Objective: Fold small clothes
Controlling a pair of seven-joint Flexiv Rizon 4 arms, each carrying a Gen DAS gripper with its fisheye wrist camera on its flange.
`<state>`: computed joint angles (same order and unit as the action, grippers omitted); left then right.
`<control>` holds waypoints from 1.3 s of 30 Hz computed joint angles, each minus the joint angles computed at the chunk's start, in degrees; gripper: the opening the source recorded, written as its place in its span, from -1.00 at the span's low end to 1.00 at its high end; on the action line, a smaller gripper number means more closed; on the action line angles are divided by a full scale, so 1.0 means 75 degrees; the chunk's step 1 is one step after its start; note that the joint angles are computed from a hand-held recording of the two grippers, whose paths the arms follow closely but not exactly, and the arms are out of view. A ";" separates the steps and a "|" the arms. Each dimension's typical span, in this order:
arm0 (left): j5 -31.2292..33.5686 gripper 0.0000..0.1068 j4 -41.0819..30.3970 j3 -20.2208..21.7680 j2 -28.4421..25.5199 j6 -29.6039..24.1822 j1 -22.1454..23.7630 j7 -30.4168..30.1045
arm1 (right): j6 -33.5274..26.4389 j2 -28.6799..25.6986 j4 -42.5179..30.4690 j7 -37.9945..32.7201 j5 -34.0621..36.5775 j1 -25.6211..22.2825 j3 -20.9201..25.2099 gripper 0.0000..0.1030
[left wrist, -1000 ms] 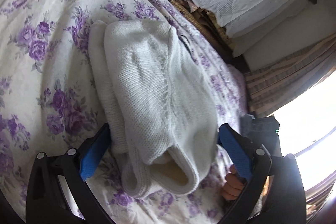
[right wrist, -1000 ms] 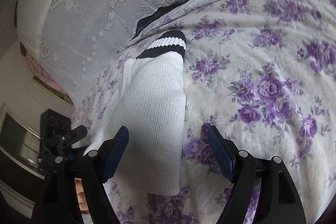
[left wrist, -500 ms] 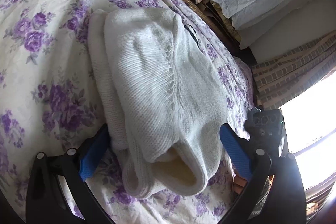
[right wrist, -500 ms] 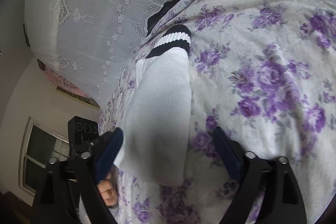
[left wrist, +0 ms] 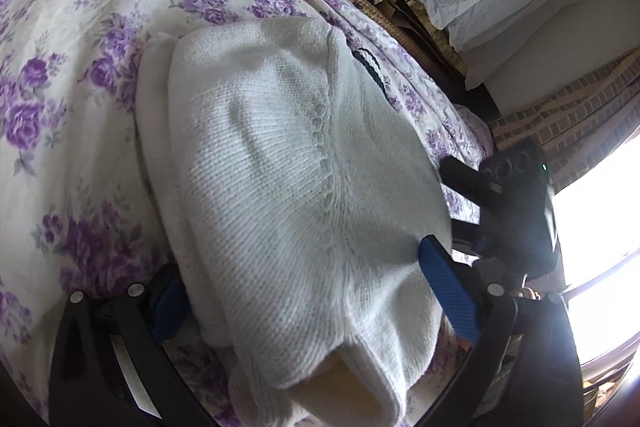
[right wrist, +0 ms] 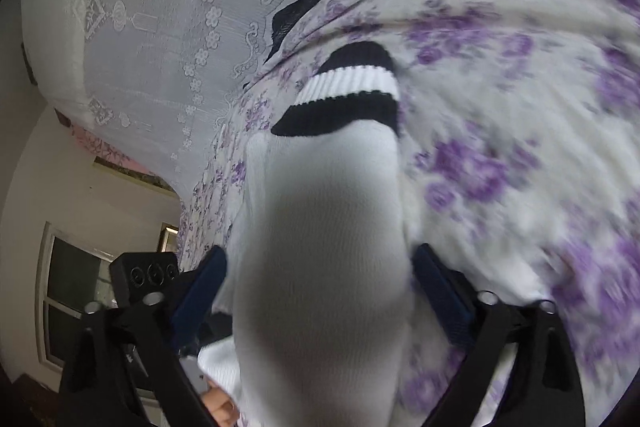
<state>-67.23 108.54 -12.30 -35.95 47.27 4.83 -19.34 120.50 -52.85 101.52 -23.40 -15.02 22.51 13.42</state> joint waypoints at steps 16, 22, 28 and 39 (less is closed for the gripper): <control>-0.0248 0.85 0.0135 -0.0067 0.0058 0.0658 -0.0213 0.0402 | 0.0067 0.0089 0.0090 -0.0937 0.0376 0.0561 -0.0560 0.39; -0.0386 0.82 0.0214 -0.0103 0.0101 0.0838 -0.0252 0.0586 | -0.0010 0.0120 0.0052 -0.1208 0.0683 0.0713 -0.0630 0.39; -0.0659 0.64 0.0287 -0.0148 0.0172 0.1015 -0.0294 0.0934 | -0.0161 0.0162 -0.0038 -0.1471 0.1161 0.1135 -0.0967 0.37; -0.2324 0.20 0.0813 0.0007 0.0737 0.1871 -0.0922 0.2268 | -0.0399 0.0480 -0.0017 -0.2750 0.2776 0.2800 -0.2447 0.26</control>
<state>-84.66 114.64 -12.24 -30.43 61.30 -2.09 -2.33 117.50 -49.26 101.39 -44.02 5.81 43.51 -4.93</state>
